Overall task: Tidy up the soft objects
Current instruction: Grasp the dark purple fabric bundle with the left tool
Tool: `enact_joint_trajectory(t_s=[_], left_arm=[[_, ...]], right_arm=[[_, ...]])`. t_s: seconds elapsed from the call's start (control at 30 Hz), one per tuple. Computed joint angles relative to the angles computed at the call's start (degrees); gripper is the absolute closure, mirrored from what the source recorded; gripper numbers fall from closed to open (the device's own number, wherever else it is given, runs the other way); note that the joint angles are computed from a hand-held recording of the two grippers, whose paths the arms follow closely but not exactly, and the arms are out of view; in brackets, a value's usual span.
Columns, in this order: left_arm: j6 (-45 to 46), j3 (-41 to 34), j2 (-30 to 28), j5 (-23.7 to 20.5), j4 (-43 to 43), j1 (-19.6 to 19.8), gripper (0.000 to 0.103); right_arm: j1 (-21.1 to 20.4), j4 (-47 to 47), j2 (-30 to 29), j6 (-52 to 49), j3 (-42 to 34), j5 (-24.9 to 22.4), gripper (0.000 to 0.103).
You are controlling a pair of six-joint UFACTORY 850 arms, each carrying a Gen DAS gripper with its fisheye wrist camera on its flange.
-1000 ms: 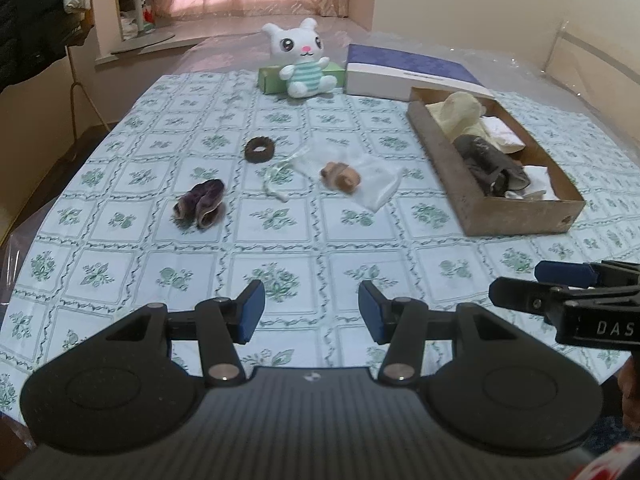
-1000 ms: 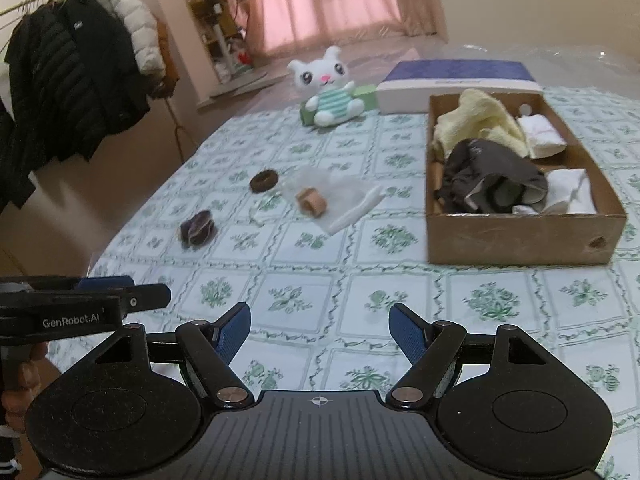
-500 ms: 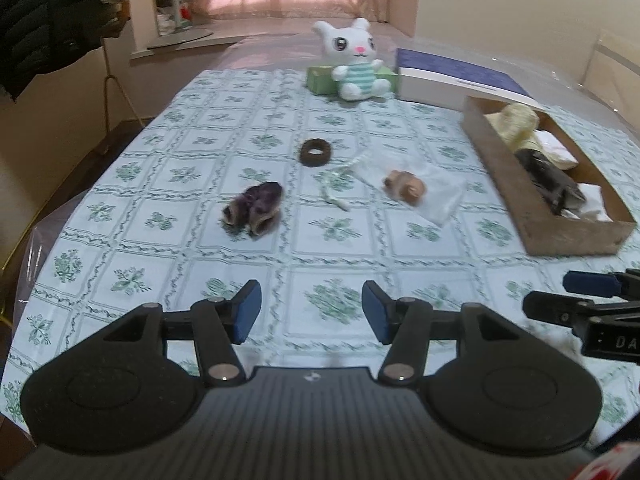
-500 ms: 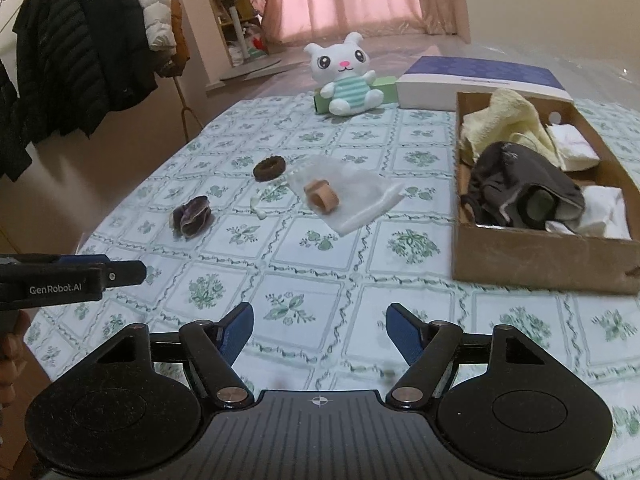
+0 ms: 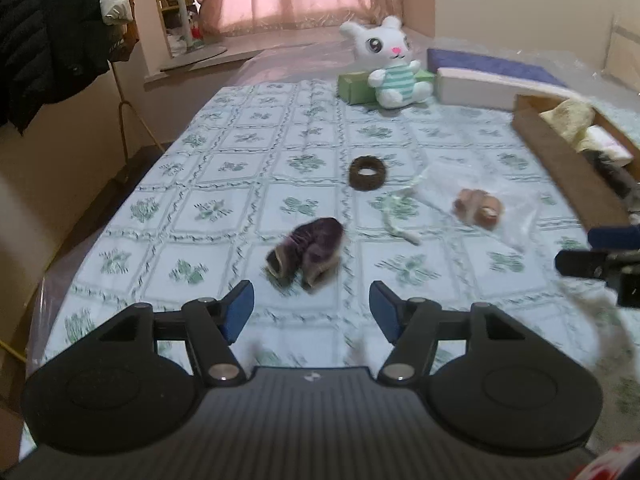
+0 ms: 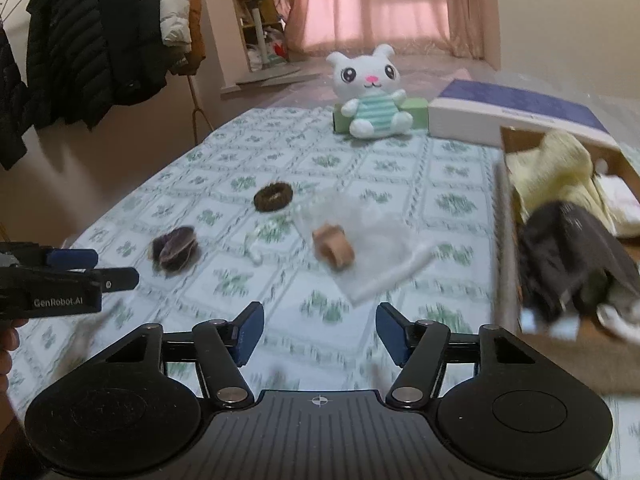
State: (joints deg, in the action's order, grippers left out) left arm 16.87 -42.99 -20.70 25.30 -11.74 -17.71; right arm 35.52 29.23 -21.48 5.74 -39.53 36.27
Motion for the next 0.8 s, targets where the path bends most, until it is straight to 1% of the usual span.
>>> enact_joint_trajectory(t_s=[0.07,0.13,0.3,0.4,0.53,0.7,0.73,0.77,0.8], left_arm=[[-0.84,-1.90,-1.92,0.25,2.49,0.53,0.041],[-0.48,-4.46,-4.08,-0.79,2.63,0.82,0.040],[-5.99,-9.30,-8.31,-2.39,8.19,2.24,0.041],[-9.51,-10.60,-9.47,-2.53,12.00,2.78,0.041],[-10.83,-11.49,-10.50,-2.19,14.12,2.94,0.041],[-13.84,-12.09,-11.55,-1.96,17.67,3.19,0.045],[-13.68,-12.21,-11.82,-1.93,17.78,3.18,0.049],[-13.27,-12.43,-12.14,-2.04,17.59,3.17,0.057],[-12.60,-12.54,-12.39,-2.05,16.96,3.07,0.060]], right_arm=[[-1.16,-1.16,-1.83,-0.19,-2.00,0.10,0.043],[-1.90,-1.29,-3.51,-1.21,-3.93,-0.40,0.044],[-3.37,-1.29,-7.40,-4.39,-8.21,-1.06,0.048],[-4.19,-1.61,-9.07,-5.04,-10.09,-1.50,0.049],[-4.98,-2.36,-10.72,-5.28,-11.76,-1.58,0.053],[-5.41,-3.32,-12.05,-6.45,-12.78,-1.74,0.061],[-5.40,-3.35,-12.30,-6.95,-12.90,-1.68,0.065],[-5.45,-3.33,-12.59,-7.67,-13.10,-1.82,0.068],[-5.43,-3.21,-12.77,-8.23,-13.18,-1.84,0.077]])
